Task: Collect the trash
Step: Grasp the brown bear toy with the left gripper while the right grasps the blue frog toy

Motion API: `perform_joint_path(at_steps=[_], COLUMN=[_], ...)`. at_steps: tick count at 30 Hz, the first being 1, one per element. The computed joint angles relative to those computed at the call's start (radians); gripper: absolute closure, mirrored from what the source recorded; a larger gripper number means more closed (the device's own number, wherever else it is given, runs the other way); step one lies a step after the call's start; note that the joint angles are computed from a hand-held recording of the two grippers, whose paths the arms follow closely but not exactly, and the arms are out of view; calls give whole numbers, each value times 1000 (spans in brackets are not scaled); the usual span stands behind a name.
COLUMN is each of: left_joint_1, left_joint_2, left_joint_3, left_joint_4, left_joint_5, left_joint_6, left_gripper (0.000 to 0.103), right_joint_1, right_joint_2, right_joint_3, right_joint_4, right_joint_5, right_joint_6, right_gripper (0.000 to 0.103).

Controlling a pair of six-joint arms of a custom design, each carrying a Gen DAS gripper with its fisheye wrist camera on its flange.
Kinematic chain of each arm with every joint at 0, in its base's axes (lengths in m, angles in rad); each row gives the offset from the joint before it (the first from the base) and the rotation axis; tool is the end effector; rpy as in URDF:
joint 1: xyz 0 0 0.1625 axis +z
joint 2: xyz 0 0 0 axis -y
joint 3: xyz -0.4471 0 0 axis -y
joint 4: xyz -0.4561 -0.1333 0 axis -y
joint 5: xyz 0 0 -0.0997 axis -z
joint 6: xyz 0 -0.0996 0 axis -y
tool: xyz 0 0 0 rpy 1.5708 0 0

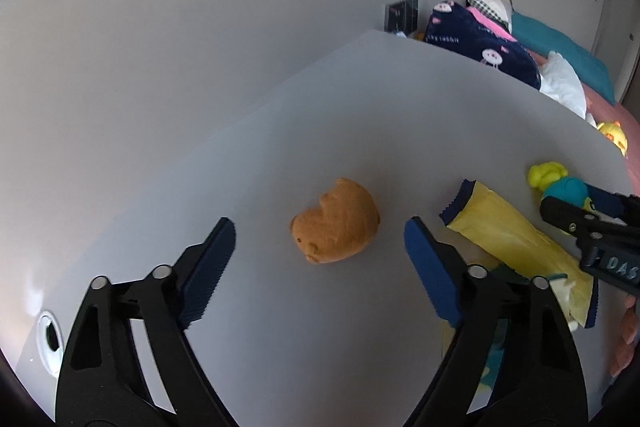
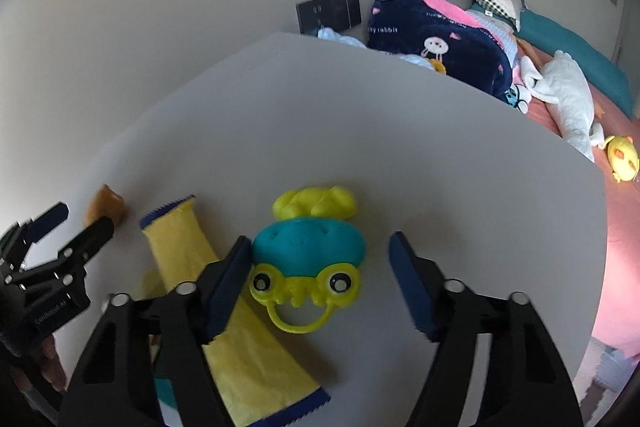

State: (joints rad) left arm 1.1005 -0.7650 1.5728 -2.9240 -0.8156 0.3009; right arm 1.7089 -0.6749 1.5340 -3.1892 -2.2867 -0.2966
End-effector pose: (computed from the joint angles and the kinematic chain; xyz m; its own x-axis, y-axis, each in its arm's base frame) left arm -0.1650 -0.7694 0.1322 -0.6590 0.2383 -0.7134 0.6101 0.7240 -0.3218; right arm 0.1734 -0.7543 0.1106 -0.7450 0.1187 0.6564 -0.3321 0.7875 -0.5192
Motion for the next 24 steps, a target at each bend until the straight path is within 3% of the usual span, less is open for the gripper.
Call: perform_joint_path(at_steps=[1, 3, 6, 7, 24], left_joint_1=[2, 3, 7, 10, -6], left_joint_2=[0, 4, 7, 6, -41], left_joint_3=[-3, -11, -24, -27, 41], left_joint_4=[7, 16, 56, 73, 4], left_joint_5=[-5, 1, 8, 5, 17], left_joint_6=[-6, -8, -29, -41, -41], left_gripper=[24, 27, 42, 55, 56], right_joint_1=[3, 5, 4, 4, 14], right_joint_2=[11, 19, 18, 18, -43], right_joint_3=[-10, -17, -13, -10, 56], right_joint_4=[-11, -16, -27, -39, -66], right_joint_5=[-21, -38, -39, -42, -24], right_joint_6=[-21, -36, -42, -43, -19], right_gripper=[46, 45, 46, 46, 46])
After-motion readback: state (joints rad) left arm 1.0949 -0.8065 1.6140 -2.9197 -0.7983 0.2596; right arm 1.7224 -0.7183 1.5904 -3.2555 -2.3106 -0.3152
